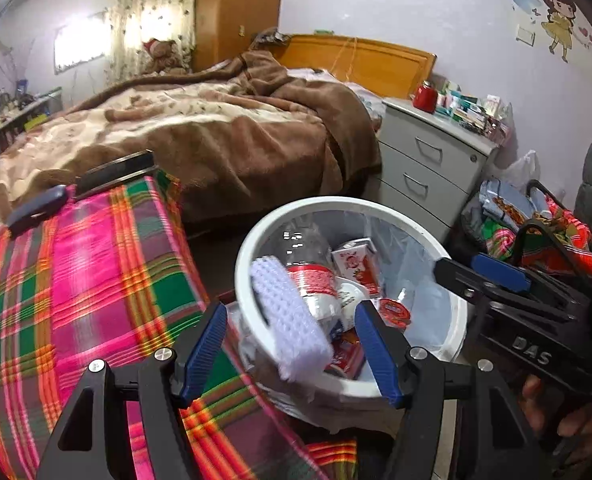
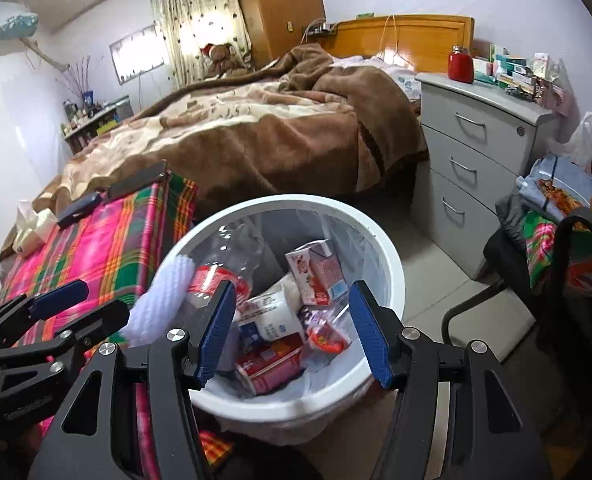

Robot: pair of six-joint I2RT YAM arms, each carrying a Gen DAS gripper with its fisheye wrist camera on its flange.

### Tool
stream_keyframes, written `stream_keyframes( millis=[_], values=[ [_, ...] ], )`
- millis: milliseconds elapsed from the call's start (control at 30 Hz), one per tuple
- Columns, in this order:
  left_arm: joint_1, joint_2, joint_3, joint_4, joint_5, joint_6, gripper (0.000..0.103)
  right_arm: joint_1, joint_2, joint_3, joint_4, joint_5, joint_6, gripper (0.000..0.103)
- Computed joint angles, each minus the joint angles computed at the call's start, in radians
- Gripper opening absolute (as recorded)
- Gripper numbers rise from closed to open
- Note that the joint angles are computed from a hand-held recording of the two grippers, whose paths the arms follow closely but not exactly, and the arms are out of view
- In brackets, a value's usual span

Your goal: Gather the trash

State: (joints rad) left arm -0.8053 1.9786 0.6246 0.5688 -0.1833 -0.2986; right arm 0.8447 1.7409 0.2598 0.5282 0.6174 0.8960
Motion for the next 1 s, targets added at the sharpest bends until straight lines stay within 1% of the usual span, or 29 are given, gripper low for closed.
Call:
stream_keyframes(
  millis=[67, 133, 233, 300, 333, 433, 500, 533, 633, 700, 767, 867, 900, 1000],
  values=[
    [-0.020, -0.027, -0.045, 0.021, -0.045, -0.004, 0.066, 0.051, -0.004, -0.003, -0.012, 0.047, 0.041, 0.060],
    [-0.037, -0.050, -0.090, 0.055, -0.074, -0.012, 0.066, 0.111, 0.000, 0.007, -0.049, 0.105, 0.098, 0.060],
    [-0.070, -0.087, -0.161, 0.106, -0.116, -0.031, 0.066, 0.183, 0.019, 0.019, -0.092, 0.159, 0.178, 0.060],
    [-0.099, -0.109, -0.207, 0.138, -0.162, -0.047, 0.066, 0.226, 0.028, 0.025, -0.113, 0.194, 0.220, 0.060],
    [-0.114, -0.121, -0.231, 0.152, -0.185, -0.058, 0.066, 0.250, 0.033, 0.036, -0.142, 0.213, 0.240, 0.060],
    [-0.131, -0.156, -0.298, 0.195, -0.191, -0.084, 0.066, 0.302, 0.038, 0.064, -0.216, 0.258, 0.290, 0.060],
    [-0.136, -0.172, -0.335, 0.223, -0.195, -0.098, 0.066, 0.339, 0.042, 0.064, -0.225, 0.288, 0.329, 0.060],
    [-0.141, -0.177, -0.348, 0.231, -0.206, -0.109, 0.066, 0.355, 0.044, 0.073, -0.252, 0.298, 0.355, 0.060],
    [-0.170, -0.181, -0.389, 0.257, -0.260, -0.138, 0.066, 0.385, 0.065, 0.088, -0.273, 0.322, 0.396, 0.060],
    [-0.197, -0.183, -0.406, 0.255, -0.318, -0.159, 0.066, 0.401, 0.084, 0.098, -0.272, 0.331, 0.411, 0.060],
    [-0.219, -0.193, -0.424, 0.250, -0.371, -0.183, 0.066, 0.404, 0.099, 0.102, -0.245, 0.326, 0.404, 0.060],
    [-0.225, -0.207, -0.460, 0.274, -0.396, -0.196, 0.066, 0.414, 0.111, 0.111, -0.236, 0.329, 0.397, 0.060],
    [-0.224, -0.209, -0.468, 0.284, -0.394, -0.195, 0.066, 0.427, 0.118, 0.123, -0.254, 0.334, 0.412, 0.060],
    [-0.224, -0.216, -0.489, 0.301, -0.408, -0.206, 0.066, 0.439, 0.118, 0.130, -0.261, 0.343, 0.411, 0.060]
  ],
)
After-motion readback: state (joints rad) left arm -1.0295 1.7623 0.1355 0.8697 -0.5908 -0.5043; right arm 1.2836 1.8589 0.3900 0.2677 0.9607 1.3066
